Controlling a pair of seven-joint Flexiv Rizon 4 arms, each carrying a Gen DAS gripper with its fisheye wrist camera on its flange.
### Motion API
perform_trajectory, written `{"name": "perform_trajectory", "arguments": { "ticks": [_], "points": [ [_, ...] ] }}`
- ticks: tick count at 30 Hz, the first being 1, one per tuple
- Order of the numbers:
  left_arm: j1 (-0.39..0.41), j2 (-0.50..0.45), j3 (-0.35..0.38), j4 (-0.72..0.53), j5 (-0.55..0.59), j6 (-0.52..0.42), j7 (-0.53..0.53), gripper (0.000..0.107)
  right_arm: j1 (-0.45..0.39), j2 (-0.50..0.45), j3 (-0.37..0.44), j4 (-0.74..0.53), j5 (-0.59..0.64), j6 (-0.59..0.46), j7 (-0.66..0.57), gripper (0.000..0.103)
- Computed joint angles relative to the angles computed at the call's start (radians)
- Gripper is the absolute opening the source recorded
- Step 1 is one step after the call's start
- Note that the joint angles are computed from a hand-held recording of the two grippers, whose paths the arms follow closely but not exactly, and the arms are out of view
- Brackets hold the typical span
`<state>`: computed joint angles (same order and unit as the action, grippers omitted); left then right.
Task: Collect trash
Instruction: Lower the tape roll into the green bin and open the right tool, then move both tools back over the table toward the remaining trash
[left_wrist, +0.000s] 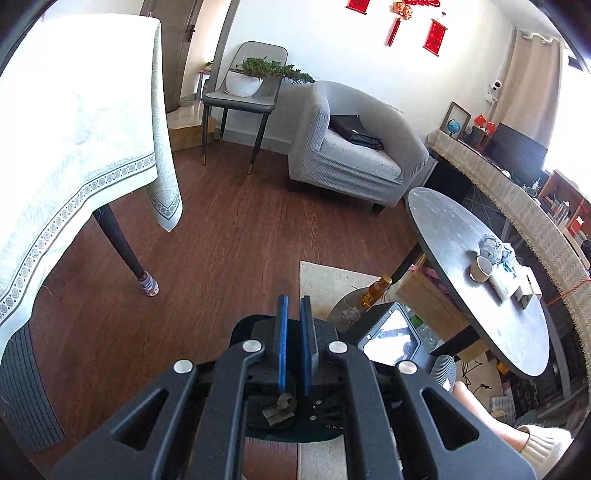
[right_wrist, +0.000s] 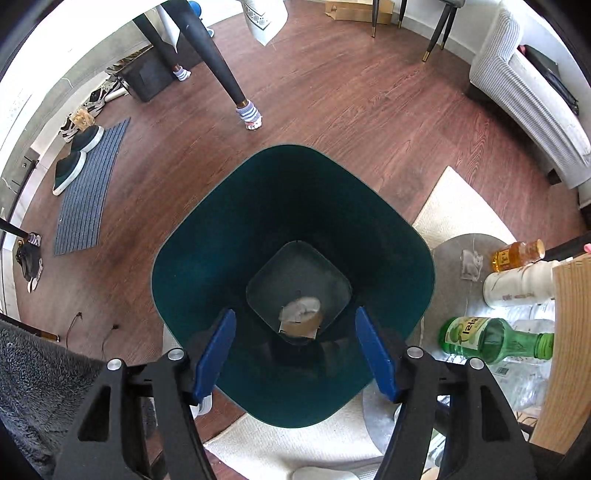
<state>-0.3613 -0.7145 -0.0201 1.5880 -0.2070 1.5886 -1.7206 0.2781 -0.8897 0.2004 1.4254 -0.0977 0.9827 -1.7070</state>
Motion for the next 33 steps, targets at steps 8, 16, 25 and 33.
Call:
{"name": "perform_trajectory", "arguments": {
  "ticks": [8,16,25,33],
  "points": [
    [-0.039,0.007,0.058,-0.002,0.015,0.020,-0.020,0.007,-0.038,0.039,0.053,0.031,0.039,0.072,-0.079,0.062],
    [-0.051,0.014,0.077,0.001,0.019,0.039,-0.032,0.007,-0.077,0.103,0.100,0.064,0.103,0.129,-0.157,0.052],
    [-0.121,0.006,0.164,-0.035,0.038,0.016,-0.072,0.014,-0.147,0.195,0.157,0.141,0.189,0.260,-0.245,0.049],
    [-0.094,-0.015,0.084,-0.094,0.068,0.016,-0.024,0.037,-0.212,0.317,0.150,0.251,0.221,0.386,-0.257,0.049]
  ]
}}
